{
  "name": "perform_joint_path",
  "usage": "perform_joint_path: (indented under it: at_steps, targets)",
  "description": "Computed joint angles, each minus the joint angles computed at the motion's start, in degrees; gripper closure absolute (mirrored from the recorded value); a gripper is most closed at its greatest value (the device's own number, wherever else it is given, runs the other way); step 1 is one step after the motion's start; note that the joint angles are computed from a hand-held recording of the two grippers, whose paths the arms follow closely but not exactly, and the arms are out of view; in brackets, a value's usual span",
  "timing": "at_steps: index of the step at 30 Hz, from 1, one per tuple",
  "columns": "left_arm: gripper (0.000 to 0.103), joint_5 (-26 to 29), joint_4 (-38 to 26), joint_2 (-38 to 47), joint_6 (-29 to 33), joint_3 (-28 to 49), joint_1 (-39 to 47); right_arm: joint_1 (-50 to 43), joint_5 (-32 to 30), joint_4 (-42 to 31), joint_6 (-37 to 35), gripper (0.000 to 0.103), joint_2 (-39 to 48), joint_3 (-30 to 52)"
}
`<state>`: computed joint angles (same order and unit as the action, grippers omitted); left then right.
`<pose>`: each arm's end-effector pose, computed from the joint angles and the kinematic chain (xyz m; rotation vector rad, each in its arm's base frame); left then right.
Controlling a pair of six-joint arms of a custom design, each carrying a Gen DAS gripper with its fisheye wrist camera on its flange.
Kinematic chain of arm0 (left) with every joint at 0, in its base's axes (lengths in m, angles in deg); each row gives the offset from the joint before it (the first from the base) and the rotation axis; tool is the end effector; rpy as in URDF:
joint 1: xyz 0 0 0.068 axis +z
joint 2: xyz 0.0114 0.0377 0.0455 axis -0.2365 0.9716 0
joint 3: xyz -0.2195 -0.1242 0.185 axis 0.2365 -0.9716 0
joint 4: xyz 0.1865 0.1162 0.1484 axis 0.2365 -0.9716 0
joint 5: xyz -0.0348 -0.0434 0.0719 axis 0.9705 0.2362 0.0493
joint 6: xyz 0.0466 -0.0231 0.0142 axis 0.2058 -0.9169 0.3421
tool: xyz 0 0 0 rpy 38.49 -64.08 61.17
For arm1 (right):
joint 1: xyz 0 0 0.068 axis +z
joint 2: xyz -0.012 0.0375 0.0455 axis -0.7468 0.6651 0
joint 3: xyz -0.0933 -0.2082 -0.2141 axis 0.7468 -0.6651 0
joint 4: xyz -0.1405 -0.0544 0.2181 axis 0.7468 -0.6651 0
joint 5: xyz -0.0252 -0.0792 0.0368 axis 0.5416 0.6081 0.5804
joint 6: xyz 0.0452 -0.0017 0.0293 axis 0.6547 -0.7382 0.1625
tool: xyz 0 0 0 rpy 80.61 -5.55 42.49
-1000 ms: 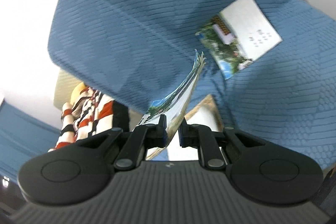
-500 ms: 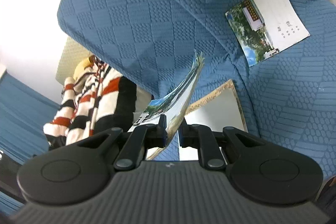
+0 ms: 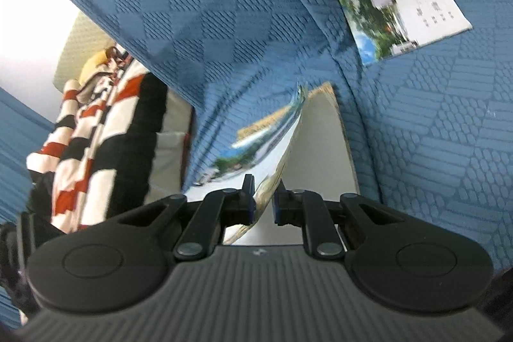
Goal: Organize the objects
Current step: 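Lower the photo-cover notebook onto the stack and open both grippers, then withdraw both tools from the stack toward the remaining postcard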
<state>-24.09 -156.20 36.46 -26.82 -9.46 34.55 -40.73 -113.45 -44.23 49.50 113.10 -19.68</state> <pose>0.1216 0.0978 0.2665 -0.2958 2.5725 -1.0769 0.2191 0.0498 0.2671 -0.0223 2.4792 0.9534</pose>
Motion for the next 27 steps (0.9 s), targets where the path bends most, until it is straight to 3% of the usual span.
perform_joint_path:
  at_steps: [10, 18, 21, 23, 27]
  targets:
    - [0.094, -6.53, 8.64, -2.02, -3.50, -7.18, -2.41, 3.89, 8.76, 2.38, -1.61, 0.089, -0.25, -5.67]
    - [0.089, -7.89, 9.10, -3.68, -4.06, -7.91, -3.59, 5.05, 10.85, 2.91, -2.30, 0.087, 0.30, -6.99]
    - [0.071, -8.10, 8.00, -5.05, -4.91, -6.94, -4.55, 4.73, 10.38, 2.58, -2.88, 0.087, 0.46, -7.03]
    - [0.053, -7.96, 7.48, -6.62, -5.35, -6.10, -5.49, 4.45, 10.06, 2.06, -3.23, 0.087, 0.52, -6.83]
    - [0.037, -8.95, 5.33, -10.47, -3.57, -3.92, -5.57, 4.81, 10.28, 0.15, -4.76, 0.086, 0.33, -5.72]
